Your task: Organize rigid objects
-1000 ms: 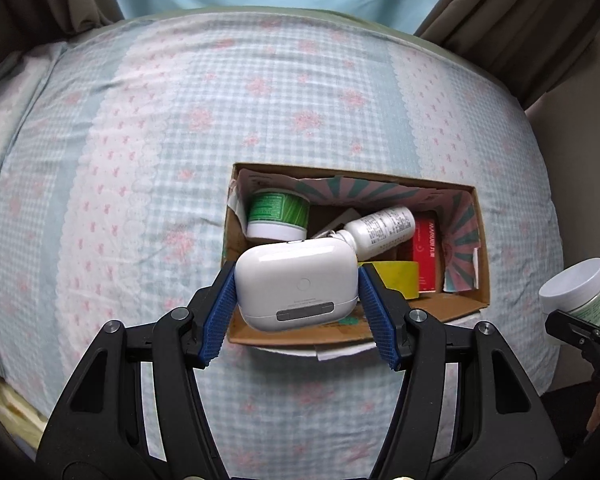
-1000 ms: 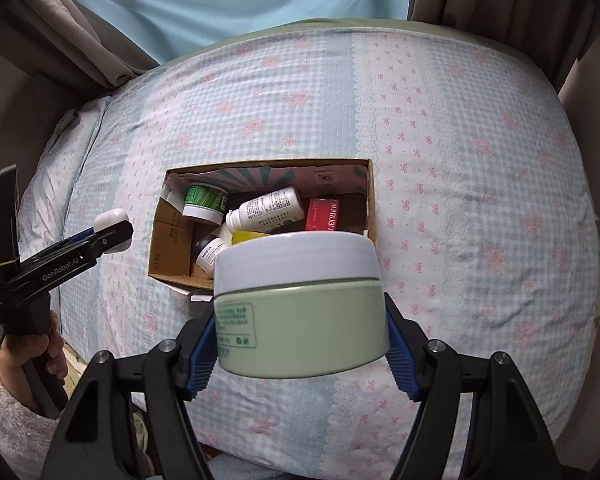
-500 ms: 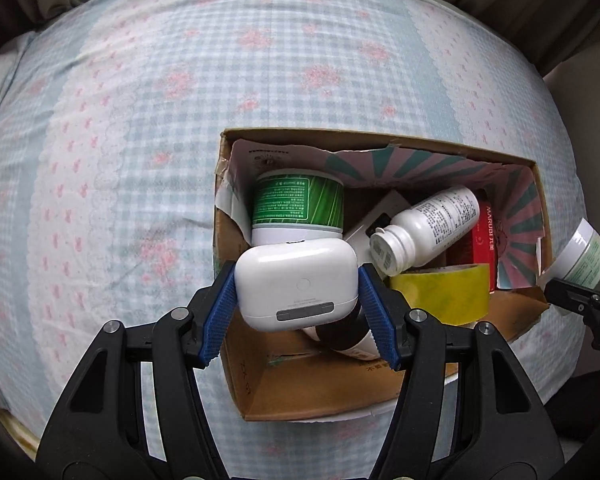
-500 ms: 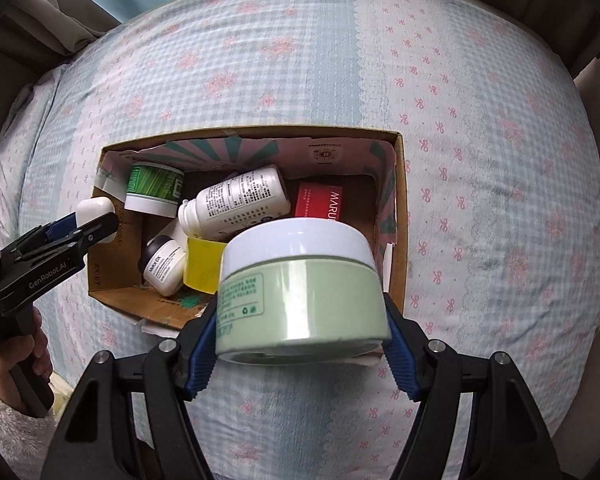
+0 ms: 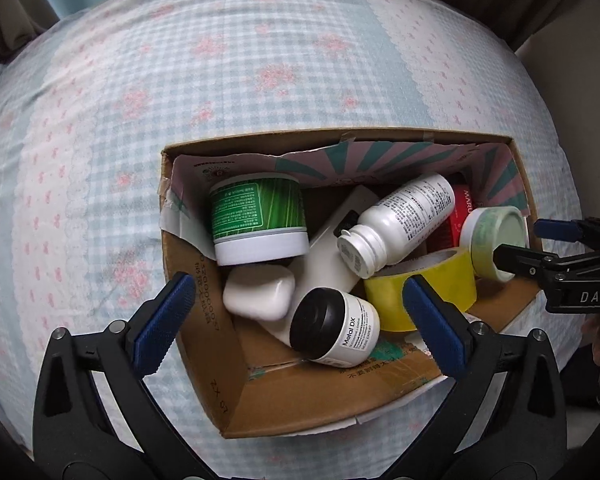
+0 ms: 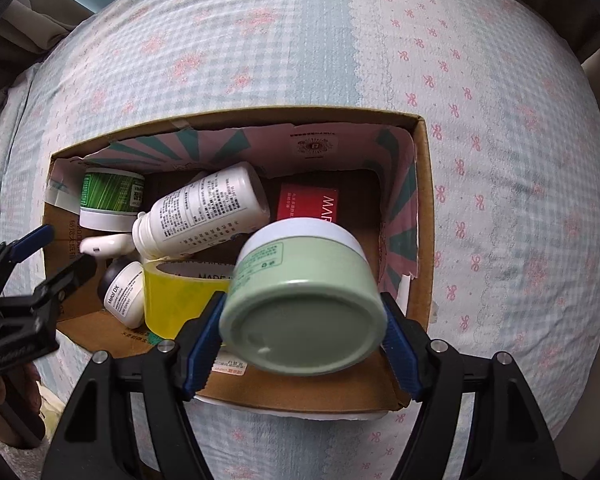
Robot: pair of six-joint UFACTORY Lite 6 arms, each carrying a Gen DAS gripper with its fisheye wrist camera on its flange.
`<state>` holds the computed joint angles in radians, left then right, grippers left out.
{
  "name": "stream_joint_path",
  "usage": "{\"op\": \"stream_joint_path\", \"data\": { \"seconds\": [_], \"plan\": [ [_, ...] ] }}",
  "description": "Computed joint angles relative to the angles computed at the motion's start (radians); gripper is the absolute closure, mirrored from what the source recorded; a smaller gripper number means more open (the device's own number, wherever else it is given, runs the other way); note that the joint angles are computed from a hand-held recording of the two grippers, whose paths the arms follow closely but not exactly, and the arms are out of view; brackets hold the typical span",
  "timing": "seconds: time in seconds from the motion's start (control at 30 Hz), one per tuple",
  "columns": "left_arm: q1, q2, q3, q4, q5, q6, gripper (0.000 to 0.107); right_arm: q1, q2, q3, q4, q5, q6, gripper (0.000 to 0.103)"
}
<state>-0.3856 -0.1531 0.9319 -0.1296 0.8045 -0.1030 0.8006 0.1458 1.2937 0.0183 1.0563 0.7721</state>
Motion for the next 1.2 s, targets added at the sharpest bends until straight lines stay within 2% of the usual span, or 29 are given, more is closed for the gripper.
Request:
{"op": "stream_joint_path", "data": {
  "seconds": [0.07, 0.53, 0.73, 0.97, 1.1, 1.2],
  "plan": [
    [0.0, -0.031, -0.01, 0.003, 0.018, 0.013, 0.004, 0.011, -0.038, -0.022, -0.035, -0.034, 0.042, 0.001],
    [0.171, -0.275, -0.085, -0.005, 0.177, 0.067, 0.004, 0.077, -0.074, 0.011, -0.047, 0.014, 0.103, 0.001],
    [0.127, -0.335, 0.016, 0.062, 0.285, -0.006, 0.004, 0.111, -0.128, 0.061, -0.045, 0.074, 0.157, 0.001],
    [0.006, -0.33, 0.309, 0.158, 0.467, -0.156, 0.004, 0.217, -0.171, 0.272, -0.173, 0.288, 0.255, 0.001],
    [-0.19, -0.248, 0.601, 0.288, 0.629, -0.35, 0.004, 0.313, -0.167, 0.487, -0.28, 0.488, 0.313, 0.001],
    [-0.444, -0.128, 0.915, 0.461, 0.796, -0.553, 0.004, 0.429, -0.091, 0.774, -0.412, 0.708, 0.323, 0.001]
  ]
}}
